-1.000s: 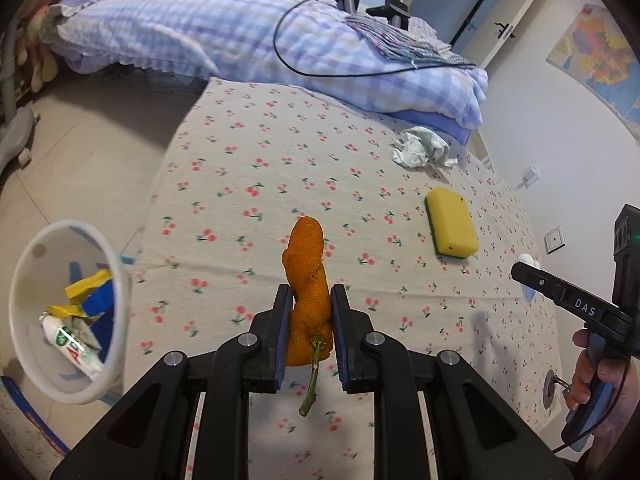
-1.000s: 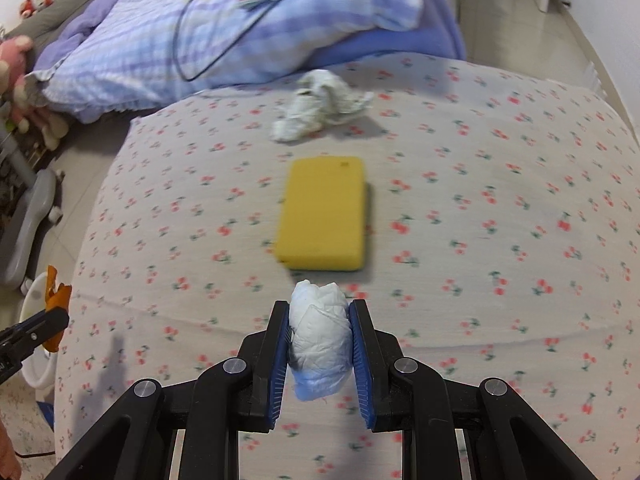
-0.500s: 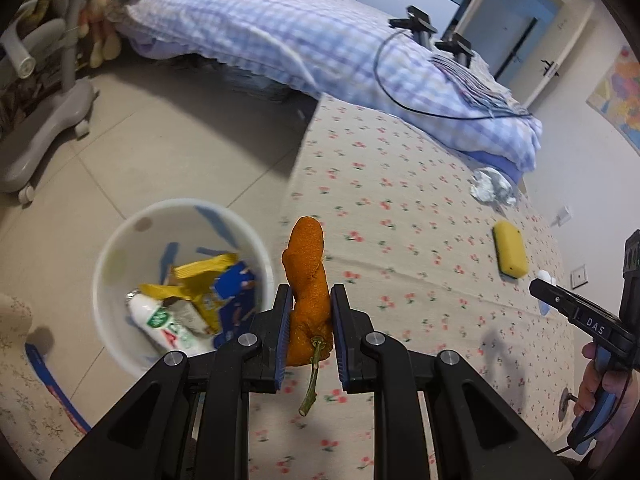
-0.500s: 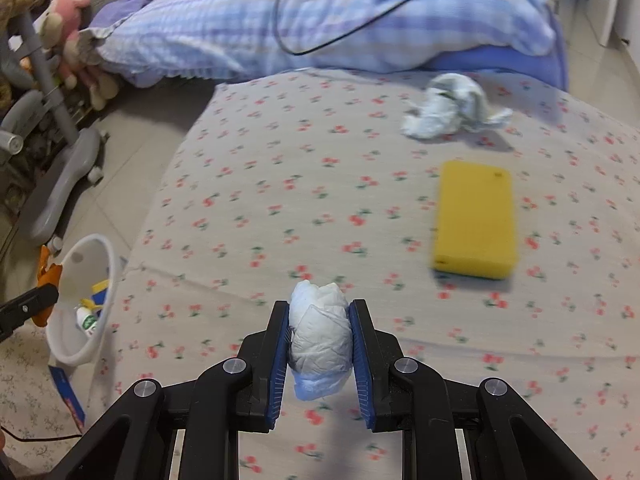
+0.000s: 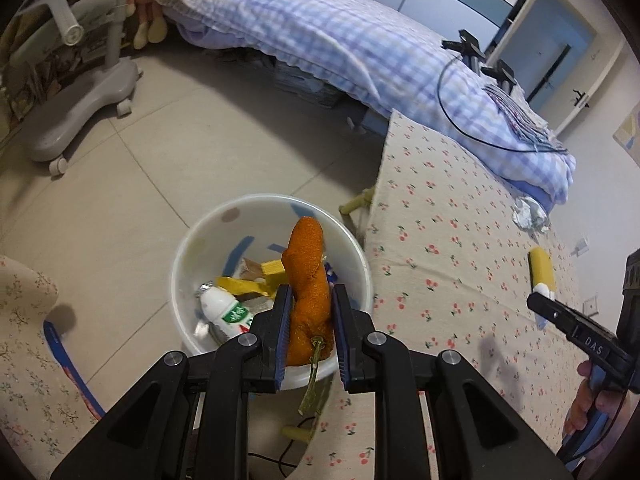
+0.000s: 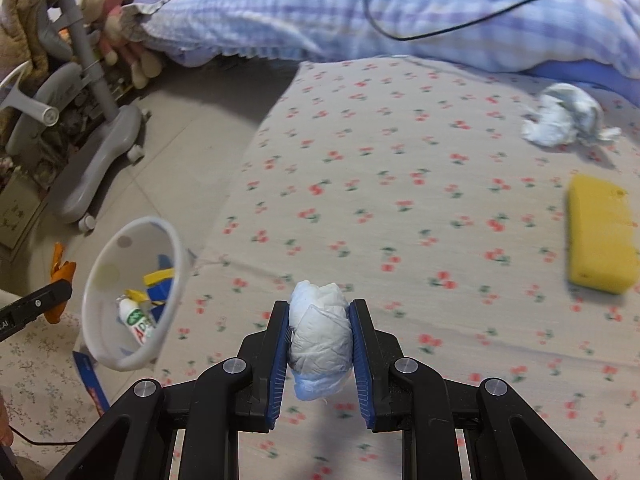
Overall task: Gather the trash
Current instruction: 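Drop the orange item into the wastebasket with the left tool while the right tool drops the tissue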
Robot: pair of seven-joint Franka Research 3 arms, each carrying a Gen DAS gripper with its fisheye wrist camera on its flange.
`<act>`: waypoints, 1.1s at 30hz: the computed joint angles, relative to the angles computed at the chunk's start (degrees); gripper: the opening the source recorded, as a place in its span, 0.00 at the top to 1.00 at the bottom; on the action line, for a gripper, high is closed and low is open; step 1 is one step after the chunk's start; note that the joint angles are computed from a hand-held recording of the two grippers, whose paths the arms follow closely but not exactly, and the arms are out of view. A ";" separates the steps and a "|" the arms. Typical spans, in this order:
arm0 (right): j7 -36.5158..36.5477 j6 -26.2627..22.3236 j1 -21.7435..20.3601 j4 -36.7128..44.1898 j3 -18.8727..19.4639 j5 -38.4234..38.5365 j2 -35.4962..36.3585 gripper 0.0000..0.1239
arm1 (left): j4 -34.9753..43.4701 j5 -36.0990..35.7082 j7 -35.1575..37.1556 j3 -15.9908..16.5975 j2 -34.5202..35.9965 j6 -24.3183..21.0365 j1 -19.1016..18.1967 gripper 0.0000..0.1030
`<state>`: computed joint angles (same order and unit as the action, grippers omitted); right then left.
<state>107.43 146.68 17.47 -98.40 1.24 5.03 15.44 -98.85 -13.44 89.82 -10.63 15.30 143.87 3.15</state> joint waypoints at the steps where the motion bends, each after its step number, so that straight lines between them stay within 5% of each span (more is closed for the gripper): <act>1: 0.01 -0.03 0.20 0.57 0.17 0.02 0.53 0.79 | 0.32 2.51 -2.43 1.06 0.07 -0.47 -0.67 0.76; 5: -0.07 -0.10 1.18 2.77 0.58 0.05 2.62 0.79 | 0.34 6.25 -7.09 2.37 -0.17 -1.85 -0.98 0.25; 6: -0.12 -0.15 1.48 3.29 0.63 -0.05 3.11 0.79 | -0.11 7.59 -8.22 2.73 -0.48 -1.42 -1.09 0.22; 15: -2.45 -1.34 3.96 10.52 1.89 0.71 9.02 0.79 | -3.99 15.00 -11.81 4.54 -3.50 -1.38 0.27 0.20; 33: -8.34 -1.90 7.60 24.29 2.97 4.83 20.81 0.77 | -8.72 18.10 -12.09 5.78 -7.37 0.13 1.90 0.17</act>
